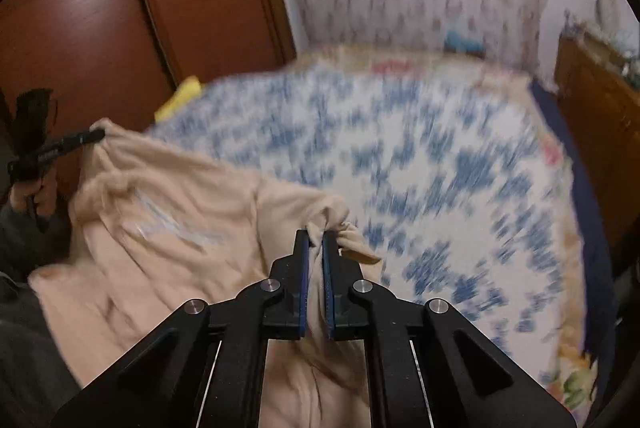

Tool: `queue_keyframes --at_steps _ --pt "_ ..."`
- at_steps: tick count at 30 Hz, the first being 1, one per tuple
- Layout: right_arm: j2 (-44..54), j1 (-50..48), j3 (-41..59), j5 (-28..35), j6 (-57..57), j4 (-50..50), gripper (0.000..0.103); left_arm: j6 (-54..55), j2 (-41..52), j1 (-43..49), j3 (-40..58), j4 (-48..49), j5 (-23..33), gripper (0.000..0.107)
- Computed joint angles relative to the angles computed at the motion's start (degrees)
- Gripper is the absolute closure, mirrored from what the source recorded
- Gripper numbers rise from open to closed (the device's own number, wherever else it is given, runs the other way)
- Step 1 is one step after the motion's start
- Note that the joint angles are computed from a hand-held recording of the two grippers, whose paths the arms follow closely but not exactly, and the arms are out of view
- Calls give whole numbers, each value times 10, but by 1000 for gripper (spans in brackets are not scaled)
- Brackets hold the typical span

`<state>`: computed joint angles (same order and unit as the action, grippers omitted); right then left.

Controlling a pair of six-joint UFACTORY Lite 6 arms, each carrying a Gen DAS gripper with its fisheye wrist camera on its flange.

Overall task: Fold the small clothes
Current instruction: 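Grasp the folded shirt edge with the left gripper while the right gripper grasps it too, then lift the folded shirt high off the bed with both grippers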

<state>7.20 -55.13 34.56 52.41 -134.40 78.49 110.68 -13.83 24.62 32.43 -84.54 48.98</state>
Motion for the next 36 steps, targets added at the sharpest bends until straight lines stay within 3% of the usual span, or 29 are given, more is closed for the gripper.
queue_keyframes --at_steps 3,7,12,15,19,22,28,33,36 --pt "-120 -70 -2 106 81 -61 100 -66 -76 38 26 29 63 102" --pt "-223 -143 71 257 185 -102 100 -155 -121 73 117 54 119 102" --pt "-293 -229 199 408 282 -58 100 -233 -113 110 280 35 175 102" --pt "-308 -284 293 477 336 -1 100 -267 -85 118 383 10 180 102" --pt "-281 -333 434 520 418 70 100 -312 -35 132 515 -8 171 102" --pt "-239 -377 554 542 486 127 100 -344 4 176 601 -35 197 102" --pt "-163 -442 723 553 567 204 100 -369 48 225 702 -64 217 102" --pt "-129 -449 788 533 586 212 100 -383 58 248 742 -77 231 102" --pt "-134 -433 779 510 572 187 100 -382 64 192 748 -42 179 102"
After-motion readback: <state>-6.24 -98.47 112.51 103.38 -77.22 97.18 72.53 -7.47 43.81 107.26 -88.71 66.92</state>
